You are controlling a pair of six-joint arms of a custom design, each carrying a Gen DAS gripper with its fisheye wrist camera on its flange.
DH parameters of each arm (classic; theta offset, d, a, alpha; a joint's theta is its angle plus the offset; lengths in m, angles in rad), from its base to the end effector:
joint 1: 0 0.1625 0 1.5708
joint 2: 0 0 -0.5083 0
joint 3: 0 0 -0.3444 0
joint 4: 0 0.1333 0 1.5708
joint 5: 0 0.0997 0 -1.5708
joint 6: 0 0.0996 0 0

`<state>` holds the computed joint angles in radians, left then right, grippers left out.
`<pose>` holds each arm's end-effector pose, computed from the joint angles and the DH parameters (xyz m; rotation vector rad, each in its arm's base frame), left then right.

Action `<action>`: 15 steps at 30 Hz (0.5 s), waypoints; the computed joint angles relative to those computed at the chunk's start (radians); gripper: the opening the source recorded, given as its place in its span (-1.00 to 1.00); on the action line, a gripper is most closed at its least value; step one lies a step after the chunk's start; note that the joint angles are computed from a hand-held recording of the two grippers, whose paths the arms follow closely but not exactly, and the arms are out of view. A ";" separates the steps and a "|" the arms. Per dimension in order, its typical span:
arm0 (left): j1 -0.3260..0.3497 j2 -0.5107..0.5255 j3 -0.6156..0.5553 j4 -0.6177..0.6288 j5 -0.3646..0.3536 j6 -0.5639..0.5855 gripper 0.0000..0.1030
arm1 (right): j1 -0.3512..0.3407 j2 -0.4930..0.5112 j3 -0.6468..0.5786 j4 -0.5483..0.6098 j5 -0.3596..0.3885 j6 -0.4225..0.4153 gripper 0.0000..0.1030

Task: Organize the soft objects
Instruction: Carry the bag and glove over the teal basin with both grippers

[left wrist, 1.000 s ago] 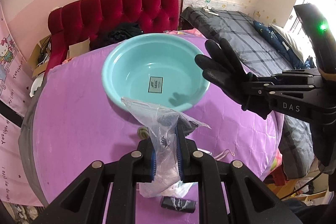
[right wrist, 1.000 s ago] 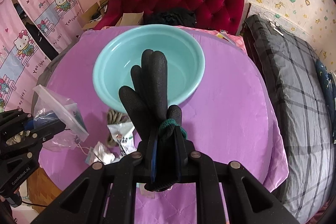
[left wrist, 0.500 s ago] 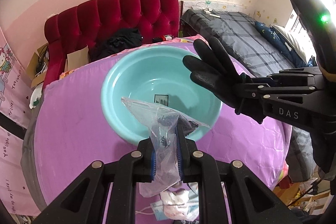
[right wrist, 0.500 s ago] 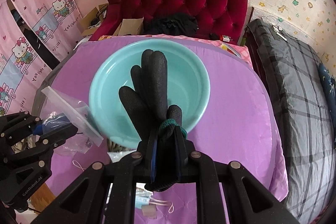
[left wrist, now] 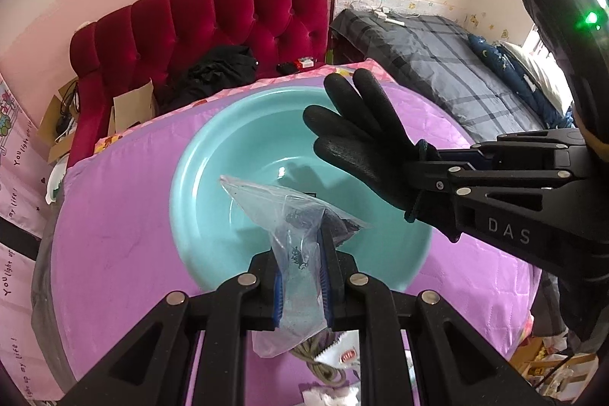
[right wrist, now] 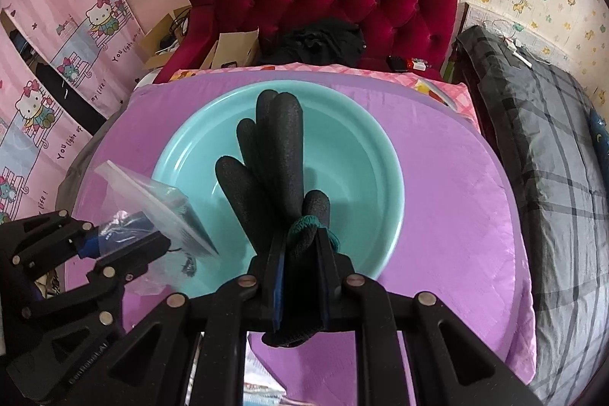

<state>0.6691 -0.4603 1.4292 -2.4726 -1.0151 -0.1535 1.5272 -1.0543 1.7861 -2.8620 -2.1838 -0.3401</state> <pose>-0.4685 -0.6074 0.0133 0.9780 2.4228 -0.2994 0.0483 -0.6377 0.3582 0.1382 -2.3969 0.5299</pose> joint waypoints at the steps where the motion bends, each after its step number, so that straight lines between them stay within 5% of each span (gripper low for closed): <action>1: 0.004 0.006 -0.008 0.004 0.002 0.002 -0.69 | -0.004 0.009 -0.013 0.005 0.001 0.002 -0.72; 15: 0.062 0.102 -0.111 0.033 0.027 -0.007 -0.69 | -0.061 0.101 -0.136 0.085 0.039 0.054 -0.69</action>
